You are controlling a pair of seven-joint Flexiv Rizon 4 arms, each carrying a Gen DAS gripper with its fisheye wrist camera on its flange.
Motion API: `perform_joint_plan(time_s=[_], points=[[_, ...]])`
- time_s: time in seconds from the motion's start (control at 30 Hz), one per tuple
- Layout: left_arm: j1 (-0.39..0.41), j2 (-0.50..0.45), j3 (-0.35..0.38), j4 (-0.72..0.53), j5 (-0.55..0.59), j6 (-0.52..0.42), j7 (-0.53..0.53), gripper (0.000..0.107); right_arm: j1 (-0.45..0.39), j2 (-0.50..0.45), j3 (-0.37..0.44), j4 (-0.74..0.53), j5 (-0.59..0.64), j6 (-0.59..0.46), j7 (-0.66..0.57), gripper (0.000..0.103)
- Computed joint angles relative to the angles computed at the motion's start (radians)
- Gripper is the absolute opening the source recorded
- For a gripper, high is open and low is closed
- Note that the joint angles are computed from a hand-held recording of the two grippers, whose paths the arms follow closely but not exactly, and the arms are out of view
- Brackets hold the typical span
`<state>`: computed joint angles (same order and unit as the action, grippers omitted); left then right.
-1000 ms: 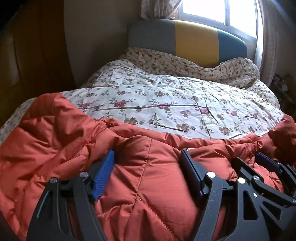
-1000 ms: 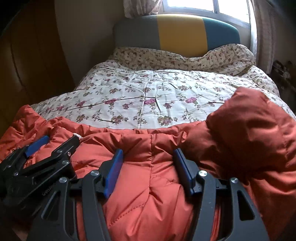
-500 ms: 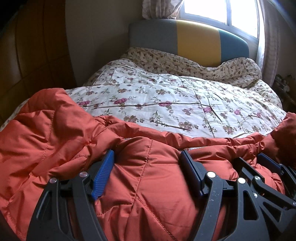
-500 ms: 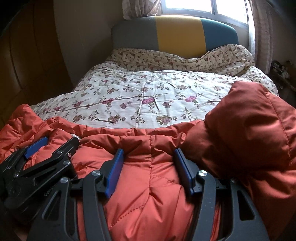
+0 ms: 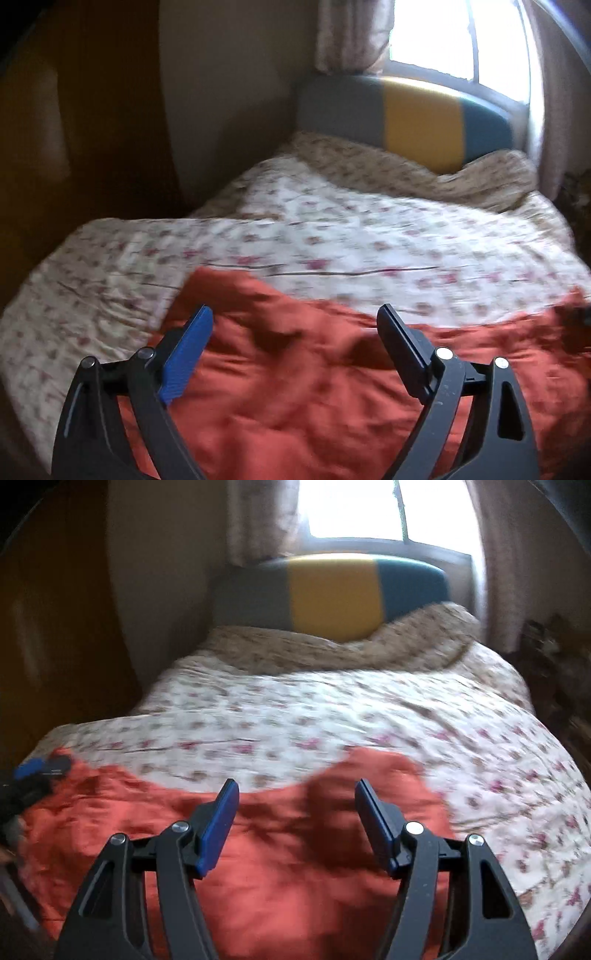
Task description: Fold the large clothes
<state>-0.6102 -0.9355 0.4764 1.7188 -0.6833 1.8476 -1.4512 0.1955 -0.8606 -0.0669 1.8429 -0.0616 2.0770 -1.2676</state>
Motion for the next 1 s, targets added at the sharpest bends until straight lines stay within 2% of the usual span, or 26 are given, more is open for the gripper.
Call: perform_joint_plan(time_s=[0.07, 0.1, 0.13, 0.23, 0.33, 0.43, 0.47, 0.53, 0.57, 0.6, 0.7, 0.73, 0.77, 0.8, 0.87, 0.93, 1.0], points=[[-0.025, -0.047, 0.070, -0.040, -0.041, -0.118, 0.005, 0.090, -0.080, -0.024, 0.064, -0.038, -0.066, -0.066, 0.040, 0.065], [-0.009, -0.055, 0.069, -0.056, -0.015, -0.163, -0.009, 0.091, -0.082, -0.040, 0.057, -0.046, -0.091, -0.073, 0.061, 0.065], [0.006, -0.062, 0.056, -0.066, 0.002, -0.174, -0.010, 0.094, -0.056, -0.049, 0.035, -0.052, -0.061, -0.078, 0.042, 0.066], [0.009, -0.094, 0.054, -0.071, 0.045, -0.114, -0.045, 0.094, 0.056, -0.082, -0.077, -0.064, 0.019, -0.075, 0.031, 0.066], [0.028, -0.098, 0.037, -0.068, 0.084, -0.088, -0.084, 0.095, 0.052, -0.093, -0.073, -0.078, 0.023, -0.086, 0.029, 0.067], [0.091, -0.059, -0.032, -0.054, 0.139, -0.076, -0.094, 0.095, 0.035, -0.065, -0.057, -0.058, 0.011, -0.111, 0.029, 0.067], [0.140, -0.019, -0.094, -0.026, 0.175, -0.063, -0.083, 0.095, 0.046, -0.051, -0.065, -0.037, 0.028, -0.098, 0.031, 0.067], [0.226, 0.042, -0.194, 0.019, 0.218, -0.037, -0.059, 0.095, 0.015, -0.004, -0.011, 0.042, 0.042, 0.009, 0.031, 0.067], [0.238, 0.080, -0.201, 0.076, 0.260, 0.005, -0.115, 0.095, -0.015, 0.021, 0.032, 0.082, 0.021, 0.047, 0.031, 0.067], [0.258, 0.107, -0.237, 0.125, 0.238, 0.062, -0.108, 0.095, -0.050, 0.052, 0.083, 0.143, -0.011, 0.100, 0.028, 0.067], [0.310, 0.200, -0.310, 0.321, 0.210, 0.254, -0.208, 0.095, -0.092, 0.102, 0.155, 0.263, -0.091, 0.199, 0.028, 0.063], [0.343, 0.218, -0.343, 0.364, 0.223, 0.299, -0.238, 0.095, -0.093, 0.115, 0.171, 0.308, -0.114, 0.232, 0.023, 0.058], [0.383, 0.245, -0.370, 0.439, 0.262, 0.369, -0.315, 0.095, -0.080, 0.124, 0.177, 0.346, -0.125, 0.261, 0.011, 0.051], [0.425, 0.257, -0.414, 0.482, 0.268, 0.415, -0.327, 0.095, -0.067, 0.128, 0.176, 0.369, -0.132, 0.281, 0.000, 0.046], [0.447, 0.274, -0.427, 0.567, 0.278, 0.468, -0.355, 0.095, -0.007, 0.133, 0.162, 0.413, -0.111, 0.309, -0.045, 0.027], [0.457, 0.274, -0.434, 0.621, 0.274, 0.507, -0.375, 0.095, 0.025, 0.127, 0.160, 0.427, -0.110, 0.309, -0.068, 0.019], [0.492, 0.269, -0.458, 0.663, 0.304, 0.540, -0.428, 0.095, 0.053, 0.112, 0.162, 0.426, -0.092, 0.306, -0.073, 0.017]])
